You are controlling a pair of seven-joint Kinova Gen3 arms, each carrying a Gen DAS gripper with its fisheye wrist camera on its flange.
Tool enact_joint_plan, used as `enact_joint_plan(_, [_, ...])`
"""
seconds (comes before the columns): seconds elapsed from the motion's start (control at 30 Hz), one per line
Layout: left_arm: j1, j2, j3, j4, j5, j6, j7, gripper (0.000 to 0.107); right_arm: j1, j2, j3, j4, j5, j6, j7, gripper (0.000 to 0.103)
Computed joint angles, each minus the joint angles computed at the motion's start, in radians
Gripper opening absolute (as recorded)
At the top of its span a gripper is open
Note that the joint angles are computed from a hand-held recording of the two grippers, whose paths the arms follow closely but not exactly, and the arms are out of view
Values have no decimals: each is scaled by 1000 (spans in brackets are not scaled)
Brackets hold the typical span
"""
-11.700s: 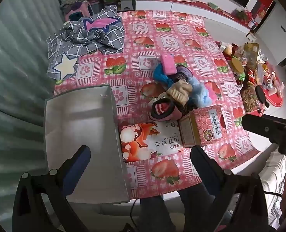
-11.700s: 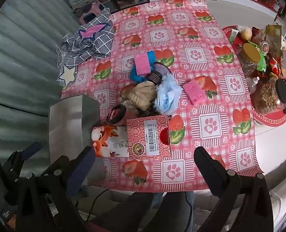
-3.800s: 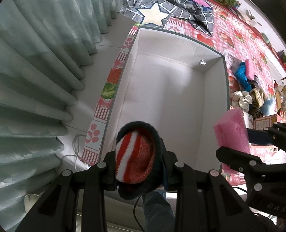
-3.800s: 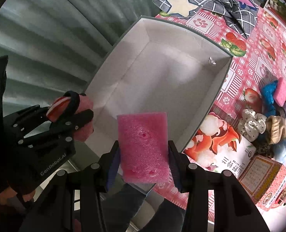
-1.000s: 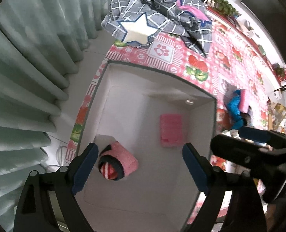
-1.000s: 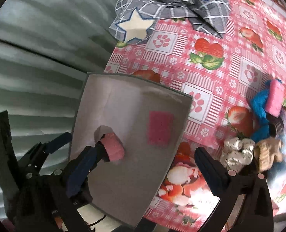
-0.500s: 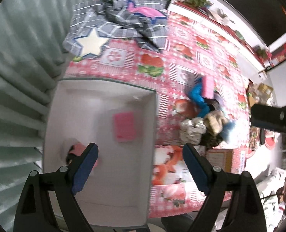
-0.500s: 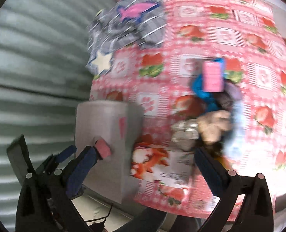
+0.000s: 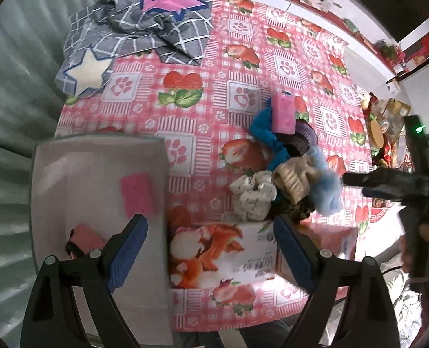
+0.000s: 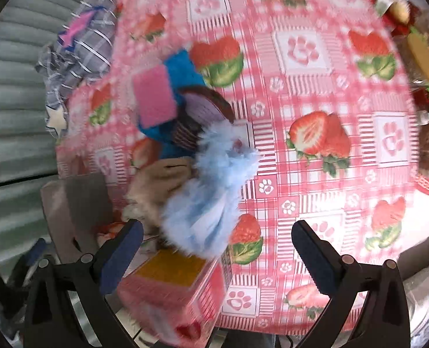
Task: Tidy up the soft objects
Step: 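Move both tools back to the pile of soft items, then grasp a second pink sponge with left tool while right tool grasps light blue fluffy toy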
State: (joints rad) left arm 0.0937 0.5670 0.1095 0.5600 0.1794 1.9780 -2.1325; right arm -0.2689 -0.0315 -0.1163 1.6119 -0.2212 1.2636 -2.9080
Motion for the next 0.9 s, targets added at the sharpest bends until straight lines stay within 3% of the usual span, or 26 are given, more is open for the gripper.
enact_joint_plan(0.17, [125, 45, -6, -53, -57, -19, 49, 91, 49, 43, 28, 126, -148, -134, 203, 103])
enact_joint_plan(0.3, [231, 108, -4, -108, -85, -18, 88, 91, 66, 72, 42, 192, -234, -160, 334, 103])
enact_joint_plan(0.53, [417, 181, -22, -55, -172, -137, 111, 91, 64, 23, 34, 287, -206, -159, 300, 103])
enact_joint_plan(0.7, [498, 181, -68, 50, -289, -302, 133, 91, 62, -25, 20, 335, -154, -136, 246, 103])
enact_joint_plan(0.77, [496, 196, -86, 25, -335, -325, 142, 91, 53, -44, 12, 339, -101, -97, 180, 103])
enact_joint_plan(0.9, [417, 277, -80, -152, -330, -248, 182, 91, 45, -110, -11, 354, -23, -54, 70, 103])
